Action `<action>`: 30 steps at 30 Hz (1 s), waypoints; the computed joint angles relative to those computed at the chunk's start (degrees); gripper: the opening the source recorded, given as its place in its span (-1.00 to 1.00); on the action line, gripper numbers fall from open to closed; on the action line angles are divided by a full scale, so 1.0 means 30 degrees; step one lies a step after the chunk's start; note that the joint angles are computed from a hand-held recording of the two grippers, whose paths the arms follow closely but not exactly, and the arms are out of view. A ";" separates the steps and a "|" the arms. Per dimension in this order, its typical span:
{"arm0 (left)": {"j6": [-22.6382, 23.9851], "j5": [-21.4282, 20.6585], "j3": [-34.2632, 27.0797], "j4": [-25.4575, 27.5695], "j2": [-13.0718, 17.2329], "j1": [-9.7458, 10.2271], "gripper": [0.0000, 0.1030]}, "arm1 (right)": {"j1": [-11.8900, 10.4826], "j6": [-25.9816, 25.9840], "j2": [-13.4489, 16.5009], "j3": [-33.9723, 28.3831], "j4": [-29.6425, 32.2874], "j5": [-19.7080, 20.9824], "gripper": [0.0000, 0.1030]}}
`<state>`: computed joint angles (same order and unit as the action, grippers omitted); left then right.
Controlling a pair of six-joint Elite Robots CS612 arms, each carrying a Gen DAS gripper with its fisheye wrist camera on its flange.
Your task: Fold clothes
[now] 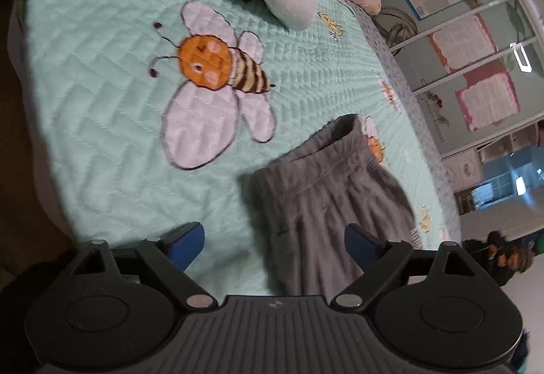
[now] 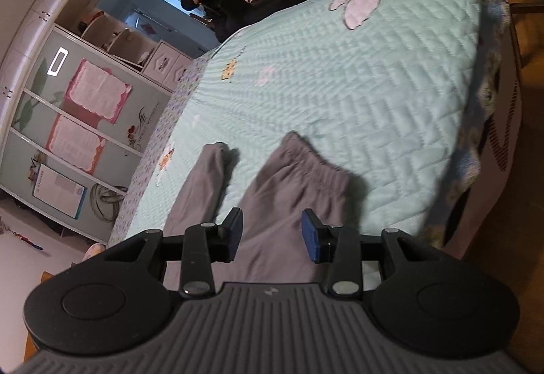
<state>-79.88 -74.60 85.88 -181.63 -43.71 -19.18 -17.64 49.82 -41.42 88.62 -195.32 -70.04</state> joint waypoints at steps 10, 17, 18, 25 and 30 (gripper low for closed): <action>0.0227 -0.2604 -0.1931 -0.2170 0.1964 0.0680 -0.32 | 0.0279 0.0163 -0.0113 -0.0204 0.0522 0.0357 -0.18; 0.1090 -0.0875 -0.0880 -0.1311 0.0928 0.0363 -0.69 | 0.0395 0.0338 -0.0070 -0.0401 0.1220 0.0454 -0.17; 0.1723 -0.0149 -0.0536 -0.1303 0.0534 0.0166 -0.69 | 0.0408 0.0215 -0.0081 -0.0389 0.1111 0.0461 -0.16; 0.1066 -0.1252 -0.0587 0.1569 0.0101 0.0535 -0.13 | 0.0483 0.0376 0.0180 -0.0630 0.0995 0.1000 -0.08; 0.1648 -0.0703 -0.0087 0.1098 -0.0324 0.0612 0.26 | 0.0529 -0.1163 -0.0077 -0.0352 0.0637 0.1126 -0.08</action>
